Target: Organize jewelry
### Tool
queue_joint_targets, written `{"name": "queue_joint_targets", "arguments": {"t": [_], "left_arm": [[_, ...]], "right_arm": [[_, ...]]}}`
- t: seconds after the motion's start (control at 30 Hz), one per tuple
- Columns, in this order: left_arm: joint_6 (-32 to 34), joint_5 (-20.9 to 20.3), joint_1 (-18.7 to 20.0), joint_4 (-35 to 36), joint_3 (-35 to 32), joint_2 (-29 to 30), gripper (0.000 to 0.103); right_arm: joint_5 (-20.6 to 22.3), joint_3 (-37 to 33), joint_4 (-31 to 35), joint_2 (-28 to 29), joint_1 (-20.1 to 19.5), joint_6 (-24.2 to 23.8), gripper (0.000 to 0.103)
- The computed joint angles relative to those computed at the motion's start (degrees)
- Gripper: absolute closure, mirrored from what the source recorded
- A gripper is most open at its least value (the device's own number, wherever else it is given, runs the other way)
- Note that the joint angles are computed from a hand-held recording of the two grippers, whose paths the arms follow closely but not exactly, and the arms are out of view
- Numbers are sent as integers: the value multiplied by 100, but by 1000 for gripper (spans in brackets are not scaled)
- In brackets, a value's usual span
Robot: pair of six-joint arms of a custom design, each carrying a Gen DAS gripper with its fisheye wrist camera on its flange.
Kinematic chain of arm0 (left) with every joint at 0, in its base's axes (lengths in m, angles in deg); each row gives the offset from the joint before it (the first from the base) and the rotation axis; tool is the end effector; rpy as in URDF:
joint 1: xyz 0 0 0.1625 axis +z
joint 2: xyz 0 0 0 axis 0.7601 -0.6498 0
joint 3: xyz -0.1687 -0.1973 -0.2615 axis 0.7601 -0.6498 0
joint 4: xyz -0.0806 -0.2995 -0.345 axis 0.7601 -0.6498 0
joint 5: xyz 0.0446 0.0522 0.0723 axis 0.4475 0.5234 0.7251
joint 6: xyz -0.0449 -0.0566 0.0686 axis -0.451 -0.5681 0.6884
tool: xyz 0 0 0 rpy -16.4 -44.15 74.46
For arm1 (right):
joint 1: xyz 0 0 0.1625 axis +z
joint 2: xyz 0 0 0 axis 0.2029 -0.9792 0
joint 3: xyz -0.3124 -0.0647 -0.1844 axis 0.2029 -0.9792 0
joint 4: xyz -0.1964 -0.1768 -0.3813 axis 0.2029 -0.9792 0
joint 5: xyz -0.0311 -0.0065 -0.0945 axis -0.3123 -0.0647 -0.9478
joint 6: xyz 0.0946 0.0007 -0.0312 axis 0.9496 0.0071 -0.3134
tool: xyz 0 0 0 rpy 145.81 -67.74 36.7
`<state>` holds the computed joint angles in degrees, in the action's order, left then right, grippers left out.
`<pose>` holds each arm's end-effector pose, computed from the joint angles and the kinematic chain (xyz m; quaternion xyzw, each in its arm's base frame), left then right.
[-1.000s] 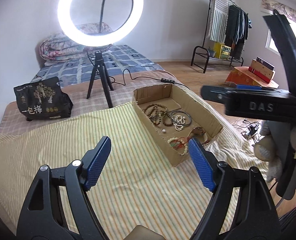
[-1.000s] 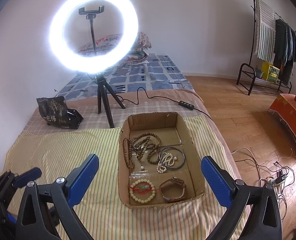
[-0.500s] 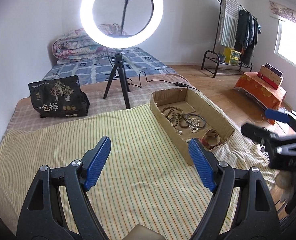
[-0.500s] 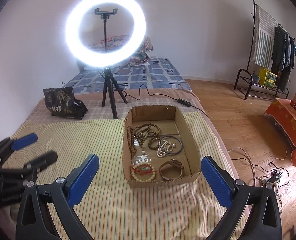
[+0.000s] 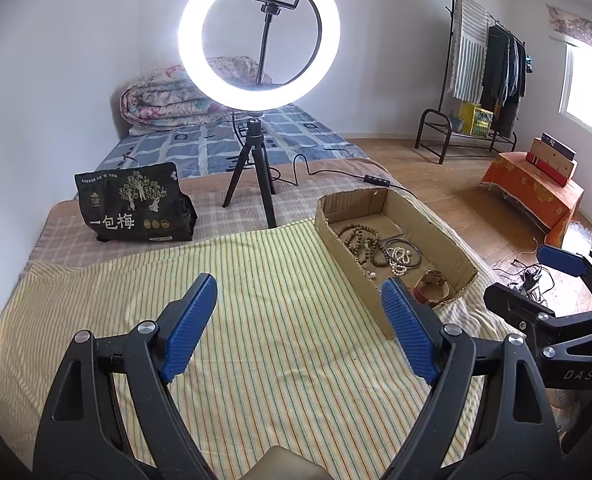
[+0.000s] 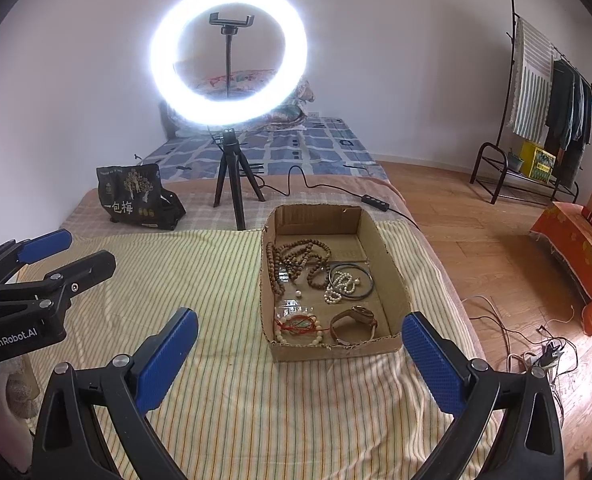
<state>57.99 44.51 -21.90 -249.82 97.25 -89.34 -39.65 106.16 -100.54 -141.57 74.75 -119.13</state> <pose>-0.4448 -0.4636 -0.0013 0.3235 0.8544 -0.3374 0.2269 0.0606 -0.3977 0.3792 0.1186 -0.8210 0.4067 0.3828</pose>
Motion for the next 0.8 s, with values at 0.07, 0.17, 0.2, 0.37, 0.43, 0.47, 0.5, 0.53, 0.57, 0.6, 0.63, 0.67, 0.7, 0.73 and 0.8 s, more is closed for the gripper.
{"name": "queue_joint_targets", "arguments": {"t": [0.07,0.17,0.2,0.37,0.43,0.47,0.5,0.53,0.57,0.6,0.63,0.67,0.7,0.73,0.8], "left_arm": [[28,11,-13,-4,-5,10,16],[40,47,-32,26,-23,31,16],[49,52,-40,35,-21,30,16],[42,87,-72,74,-27,37,16],[70,123,-83,33,-27,52,16],[86,136,-90,31,-34,60,16],[92,142,-98,42,-43,69,16],[90,150,-101,43,-44,72,16],[84,155,-102,31,-40,72,15],[80,157,-103,28,-41,74,14],[83,153,-102,20,-38,73,6],[91,171,-113,-5,-41,83,0],[126,208,-130,-98,-27,94,0],[146,241,-139,-139,-20,96,0],[164,266,-148,-146,-29,96,0]], "right_arm": [[-19,-1,-49,11,-5,14,0],[11,9,-17,-26,-28,51,0],[16,10,-18,-32,-33,69,0],[25,24,-43,-50,-47,82,0],[24,23,-32,-47,-55,92,0],[22,24,-35,-43,-59,96,0],[24,25,-36,-46,-65,103,0],[21,26,-33,-45,-70,111,0],[21,23,-16,-50,-73,116,0],[24,23,-3,-59,-81,121,0],[28,24,7,-65,-87,128,0],[38,23,33,-75,-94,140,0],[52,21,63,-84,-105,155,0],[64,18,91,-90,-115,172,0],[85,21,134,-109,-128,191,0]]}}
